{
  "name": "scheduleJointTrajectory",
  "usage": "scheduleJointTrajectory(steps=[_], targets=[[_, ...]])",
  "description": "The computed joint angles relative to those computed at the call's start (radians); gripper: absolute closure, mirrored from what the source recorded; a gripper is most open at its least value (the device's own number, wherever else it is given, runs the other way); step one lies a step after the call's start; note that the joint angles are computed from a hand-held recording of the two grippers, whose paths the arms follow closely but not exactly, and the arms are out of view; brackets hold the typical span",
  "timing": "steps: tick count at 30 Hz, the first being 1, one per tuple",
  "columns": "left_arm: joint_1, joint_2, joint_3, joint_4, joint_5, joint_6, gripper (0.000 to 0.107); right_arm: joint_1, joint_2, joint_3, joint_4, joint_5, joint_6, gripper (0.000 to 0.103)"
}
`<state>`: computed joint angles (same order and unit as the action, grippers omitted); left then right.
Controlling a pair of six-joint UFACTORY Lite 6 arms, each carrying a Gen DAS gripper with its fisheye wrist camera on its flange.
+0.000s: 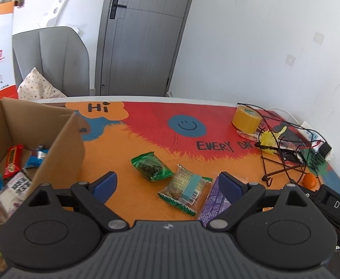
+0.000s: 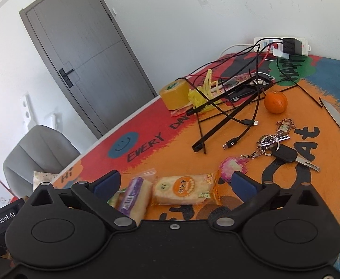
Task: Organize snacks
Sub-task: 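Move both tools back over the remaining snacks on the table, then grasp the white rice cake pack with the right tool while the left tool grasps the green biscuit pack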
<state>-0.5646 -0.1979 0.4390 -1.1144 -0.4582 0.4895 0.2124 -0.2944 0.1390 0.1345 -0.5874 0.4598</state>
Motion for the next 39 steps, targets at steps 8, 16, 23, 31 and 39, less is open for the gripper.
scheduleJointTrajectory(steps=[8,16,23,31,39], targets=[[0.045,0.212,0.12,0.15,0.01,-0.119,0.019,-0.015,0.254,0.135,-0.007,-0.044,-0.022,0.0],[0.071,0.381,0.227,0.208,0.016,-0.167,0.02,0.027,0.416,0.239,0.061,-0.049,-0.096,0.0],[0.082,0.482,0.289,0.248,0.015,-0.204,0.02,0.052,0.501,0.305,0.123,-0.045,-0.163,0.0],[0.095,0.516,0.28,0.354,0.016,-0.332,0.02,0.09,0.535,0.333,0.221,-0.059,-0.248,0.0],[0.062,0.539,0.267,0.339,-0.041,-0.292,0.023,0.142,0.565,0.352,0.383,-0.075,-0.377,0.0]])
